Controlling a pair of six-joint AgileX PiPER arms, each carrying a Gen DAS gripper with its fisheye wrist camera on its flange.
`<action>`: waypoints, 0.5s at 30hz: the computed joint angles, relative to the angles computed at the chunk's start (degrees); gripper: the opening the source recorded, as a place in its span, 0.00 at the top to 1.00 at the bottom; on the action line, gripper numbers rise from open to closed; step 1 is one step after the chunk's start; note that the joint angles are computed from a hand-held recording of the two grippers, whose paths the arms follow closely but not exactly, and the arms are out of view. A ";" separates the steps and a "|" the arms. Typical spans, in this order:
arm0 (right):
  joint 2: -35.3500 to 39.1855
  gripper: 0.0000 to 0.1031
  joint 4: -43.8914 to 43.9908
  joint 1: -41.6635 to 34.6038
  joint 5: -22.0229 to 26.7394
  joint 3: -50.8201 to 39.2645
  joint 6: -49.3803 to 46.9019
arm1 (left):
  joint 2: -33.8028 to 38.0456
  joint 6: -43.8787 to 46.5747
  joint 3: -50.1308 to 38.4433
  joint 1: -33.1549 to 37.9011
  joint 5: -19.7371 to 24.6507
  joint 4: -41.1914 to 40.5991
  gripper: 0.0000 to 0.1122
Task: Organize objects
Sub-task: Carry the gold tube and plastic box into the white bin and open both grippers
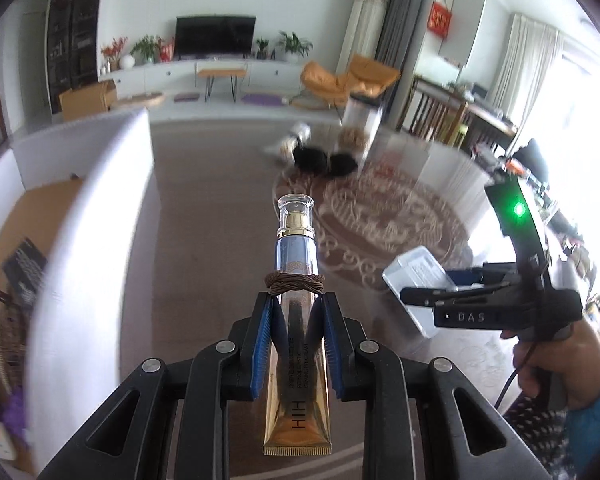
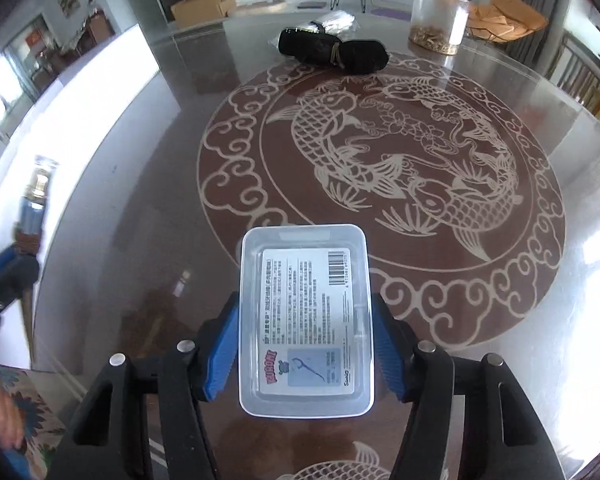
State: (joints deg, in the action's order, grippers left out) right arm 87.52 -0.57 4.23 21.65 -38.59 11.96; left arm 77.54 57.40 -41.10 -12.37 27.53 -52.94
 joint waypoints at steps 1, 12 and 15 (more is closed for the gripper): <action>-1.50 0.41 -0.10 0.68 0.44 0.26 0.80 | -1.14 1.49 -0.06 2.12 1.94 -1.08 0.78; -8.72 0.41 3.71 17.01 9.99 -16.62 4.79 | -4.02 8.98 -13.15 37.97 31.46 -3.50 0.78; -4.35 0.41 3.24 24.46 11.11 -26.97 6.94 | -0.34 10.07 -18.60 44.61 30.90 -1.18 0.78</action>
